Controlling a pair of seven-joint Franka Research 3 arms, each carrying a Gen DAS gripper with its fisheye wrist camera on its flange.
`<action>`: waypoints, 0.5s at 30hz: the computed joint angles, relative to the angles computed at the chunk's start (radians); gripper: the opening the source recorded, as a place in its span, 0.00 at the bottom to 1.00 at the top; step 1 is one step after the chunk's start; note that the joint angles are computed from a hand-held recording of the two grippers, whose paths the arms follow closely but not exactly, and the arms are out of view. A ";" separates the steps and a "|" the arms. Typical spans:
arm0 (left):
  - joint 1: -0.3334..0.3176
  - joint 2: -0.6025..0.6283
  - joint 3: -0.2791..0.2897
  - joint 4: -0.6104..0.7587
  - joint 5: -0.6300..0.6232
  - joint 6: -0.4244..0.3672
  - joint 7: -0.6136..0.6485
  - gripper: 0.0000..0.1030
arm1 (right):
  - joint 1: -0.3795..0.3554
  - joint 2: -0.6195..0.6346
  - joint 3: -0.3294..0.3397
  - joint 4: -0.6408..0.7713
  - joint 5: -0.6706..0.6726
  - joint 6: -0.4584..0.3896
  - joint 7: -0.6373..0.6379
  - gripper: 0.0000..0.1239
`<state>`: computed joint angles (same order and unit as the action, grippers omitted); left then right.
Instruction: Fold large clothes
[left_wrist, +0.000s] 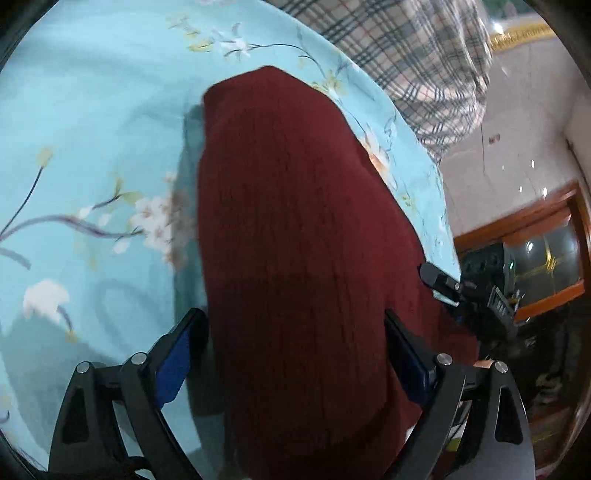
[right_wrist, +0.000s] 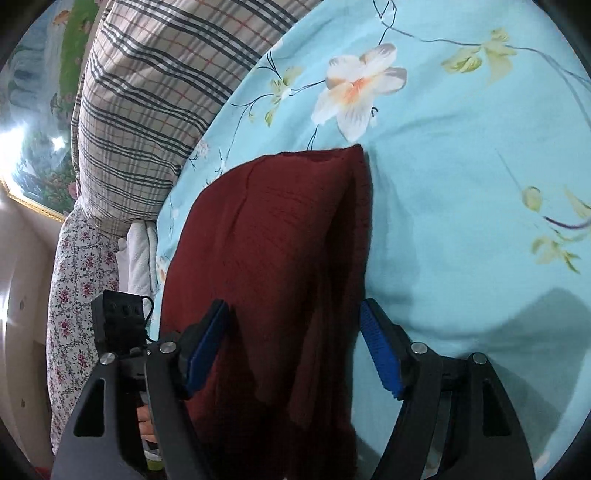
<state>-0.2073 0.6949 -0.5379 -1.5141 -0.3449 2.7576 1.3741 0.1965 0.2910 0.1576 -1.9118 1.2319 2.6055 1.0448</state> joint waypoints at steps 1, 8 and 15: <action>-0.011 0.009 0.006 0.013 0.011 -0.003 0.001 0.89 | 0.006 0.006 -0.004 0.008 -0.026 -0.002 0.014 0.59; -0.040 0.052 0.021 0.070 0.056 -0.002 0.013 0.75 | 0.000 0.050 0.006 0.056 -0.122 -0.040 0.073 0.38; 0.001 -0.017 -0.024 -0.047 0.058 0.106 0.039 0.51 | -0.007 -0.018 0.035 -0.015 0.096 -0.013 -0.068 0.24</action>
